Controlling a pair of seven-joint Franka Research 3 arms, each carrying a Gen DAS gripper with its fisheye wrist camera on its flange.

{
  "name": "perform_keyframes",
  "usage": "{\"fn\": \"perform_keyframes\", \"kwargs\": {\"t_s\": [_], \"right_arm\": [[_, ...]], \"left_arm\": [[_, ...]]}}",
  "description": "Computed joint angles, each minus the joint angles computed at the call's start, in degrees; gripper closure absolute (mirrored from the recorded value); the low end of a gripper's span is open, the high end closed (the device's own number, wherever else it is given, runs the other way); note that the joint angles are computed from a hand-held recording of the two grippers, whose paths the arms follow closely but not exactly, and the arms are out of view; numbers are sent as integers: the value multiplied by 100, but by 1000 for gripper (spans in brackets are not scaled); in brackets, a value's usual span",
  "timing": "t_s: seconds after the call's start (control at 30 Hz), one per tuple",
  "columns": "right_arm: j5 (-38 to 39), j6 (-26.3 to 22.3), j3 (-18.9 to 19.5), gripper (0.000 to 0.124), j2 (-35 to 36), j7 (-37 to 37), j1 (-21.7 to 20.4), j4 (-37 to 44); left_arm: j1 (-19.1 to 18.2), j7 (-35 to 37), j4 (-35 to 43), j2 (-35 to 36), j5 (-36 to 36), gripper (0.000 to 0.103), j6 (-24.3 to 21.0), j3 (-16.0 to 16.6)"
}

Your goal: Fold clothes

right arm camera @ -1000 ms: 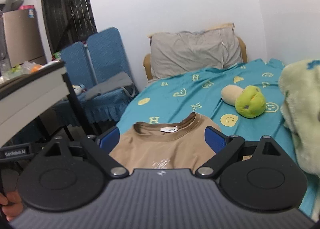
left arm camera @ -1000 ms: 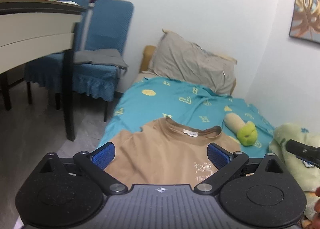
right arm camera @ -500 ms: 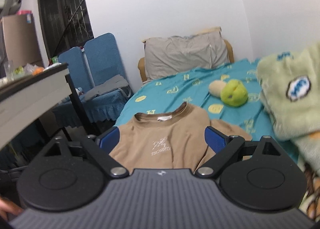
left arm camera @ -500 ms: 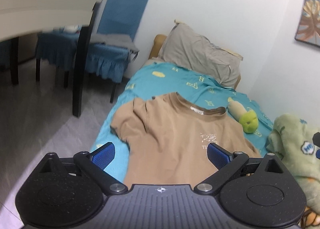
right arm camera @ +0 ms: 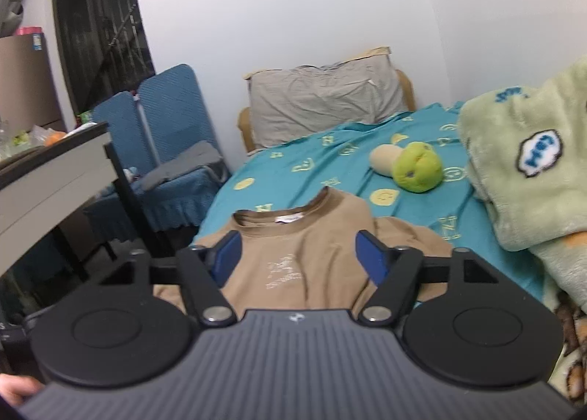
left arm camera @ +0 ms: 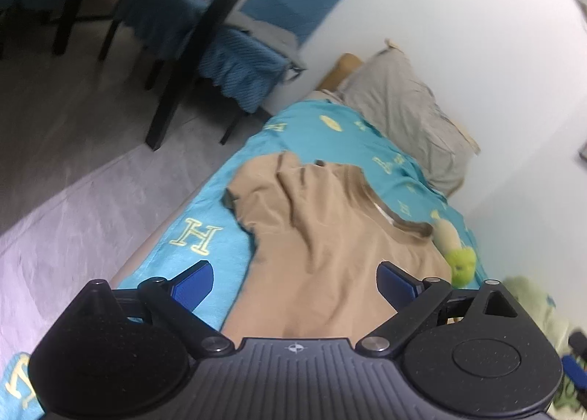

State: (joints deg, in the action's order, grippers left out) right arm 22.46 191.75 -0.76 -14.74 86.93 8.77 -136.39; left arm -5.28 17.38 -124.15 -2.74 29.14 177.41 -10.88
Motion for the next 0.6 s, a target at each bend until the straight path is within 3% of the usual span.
{"fn": "perform_keyframes", "kwargs": {"t_s": [0.07,0.13,0.23,0.43,0.6], "right_arm": [[60,-118,285,91,-5,29,-328,18],[84,-181,498,97,-17,83,-573,12],[149,-218,501,97,-55,237,-602,0],[334,-194,-939,96,-101,369,854,21],[437,-304,-2372,90,-75,405,2311,162]], "left_arm": [[25,-186,75,84,72,8,-65,-3],[-31,19,220,239,-113,10,-164,27],[-105,306,467,499,-491,12,-202,72],[-237,-8,1064,1295,-1048,17,432,214],[-958,-567,1819,1980,-917,20,356,1053]]}}
